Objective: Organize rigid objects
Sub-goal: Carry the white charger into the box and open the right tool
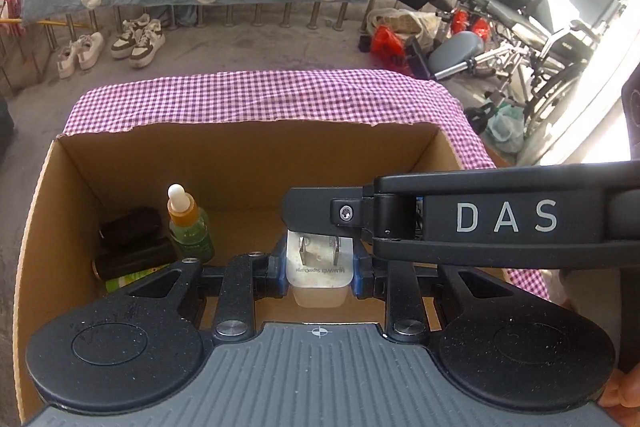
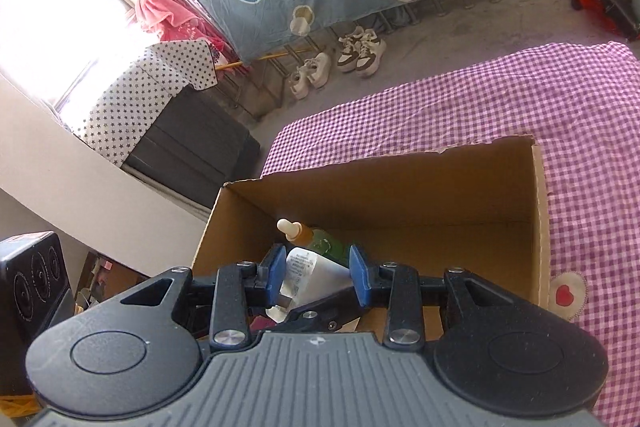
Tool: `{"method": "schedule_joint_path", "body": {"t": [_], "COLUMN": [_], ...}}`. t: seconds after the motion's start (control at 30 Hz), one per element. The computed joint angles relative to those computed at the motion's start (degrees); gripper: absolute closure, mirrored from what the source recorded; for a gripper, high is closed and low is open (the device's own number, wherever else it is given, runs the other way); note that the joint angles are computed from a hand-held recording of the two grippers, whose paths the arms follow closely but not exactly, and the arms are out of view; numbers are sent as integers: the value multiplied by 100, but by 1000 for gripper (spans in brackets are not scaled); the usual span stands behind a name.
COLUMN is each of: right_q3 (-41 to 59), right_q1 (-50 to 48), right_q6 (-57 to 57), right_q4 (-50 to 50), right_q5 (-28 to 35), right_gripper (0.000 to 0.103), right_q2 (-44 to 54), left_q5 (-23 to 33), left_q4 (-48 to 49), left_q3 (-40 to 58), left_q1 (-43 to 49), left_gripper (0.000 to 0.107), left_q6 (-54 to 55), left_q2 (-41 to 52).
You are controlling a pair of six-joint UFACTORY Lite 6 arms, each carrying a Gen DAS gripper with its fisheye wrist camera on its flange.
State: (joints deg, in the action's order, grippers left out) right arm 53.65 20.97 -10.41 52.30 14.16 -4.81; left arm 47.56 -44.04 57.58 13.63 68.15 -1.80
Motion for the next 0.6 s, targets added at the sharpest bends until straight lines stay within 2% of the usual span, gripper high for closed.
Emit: {"method": "schedule_joint_path", "body": {"t": [0.07,0.23,0.43,0.6], "right_q3": [448,1278,1839,1941], "right_q1": [-141,-153,-296,-322], "right_q6": [-195,196,-40,-212], "right_q4": [32,-626,-521,-370], "right_q5": [206,385,578,471], "right_gripper": [64,64,64,64], "right_q2": [597,1633,2358,2551], "left_q5": [-206,-418,-404,-414], "left_q4": [209,596,877,847], "left_q3": [184,626,1158,1248], "left_q1": [-170,-403,-480,-481], "left_gripper": [81,80,80,74], "left_q6": [-272,-831,-1299,-1307], "left_q2": [363,1029,1673,1790]}}
